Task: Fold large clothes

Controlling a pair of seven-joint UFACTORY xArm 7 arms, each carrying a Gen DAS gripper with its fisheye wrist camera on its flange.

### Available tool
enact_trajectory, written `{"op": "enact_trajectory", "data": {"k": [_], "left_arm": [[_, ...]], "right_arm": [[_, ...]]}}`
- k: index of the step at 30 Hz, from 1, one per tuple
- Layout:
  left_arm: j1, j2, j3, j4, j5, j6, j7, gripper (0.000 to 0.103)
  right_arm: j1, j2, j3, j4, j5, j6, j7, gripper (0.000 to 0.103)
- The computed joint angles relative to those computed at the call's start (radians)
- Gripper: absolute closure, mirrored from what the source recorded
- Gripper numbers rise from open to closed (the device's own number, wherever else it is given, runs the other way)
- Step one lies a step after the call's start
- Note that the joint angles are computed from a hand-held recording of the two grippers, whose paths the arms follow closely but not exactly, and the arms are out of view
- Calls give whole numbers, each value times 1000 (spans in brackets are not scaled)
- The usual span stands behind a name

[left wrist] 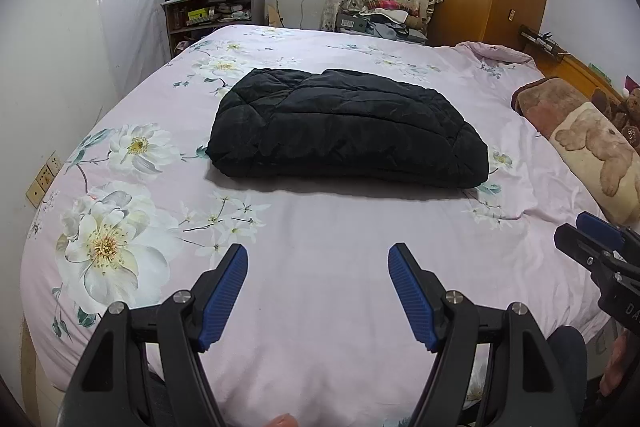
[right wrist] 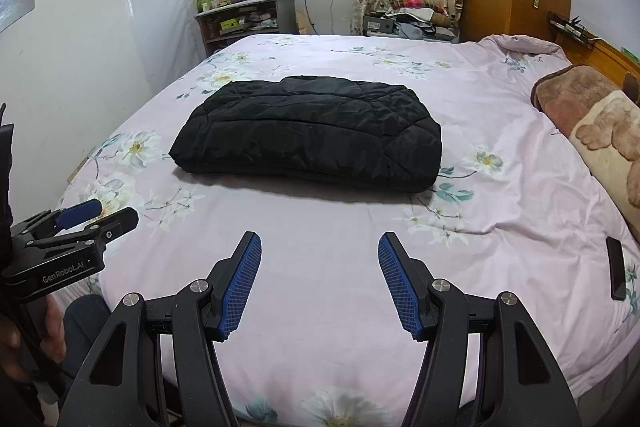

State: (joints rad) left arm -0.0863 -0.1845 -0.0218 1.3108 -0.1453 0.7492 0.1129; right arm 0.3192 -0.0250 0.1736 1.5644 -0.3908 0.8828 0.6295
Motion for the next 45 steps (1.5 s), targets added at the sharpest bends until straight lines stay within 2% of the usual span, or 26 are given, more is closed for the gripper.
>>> {"op": "enact_trajectory", "data": {"k": [22, 30, 45], "left_arm": [[4, 5, 1, -7, 2, -3, 0, 28], [8, -1, -9, -14, 49, -12, -33, 28], [3, -4, -12, -15, 58, -4, -24, 28]], "right_arm": [[-5, 3, -7, 1, 29, 4, -34, 42], [-10, 1, -9, -4, 38, -1, -48, 42], [-16, -8, -8, -14, 45, -6, -72, 42]]}}
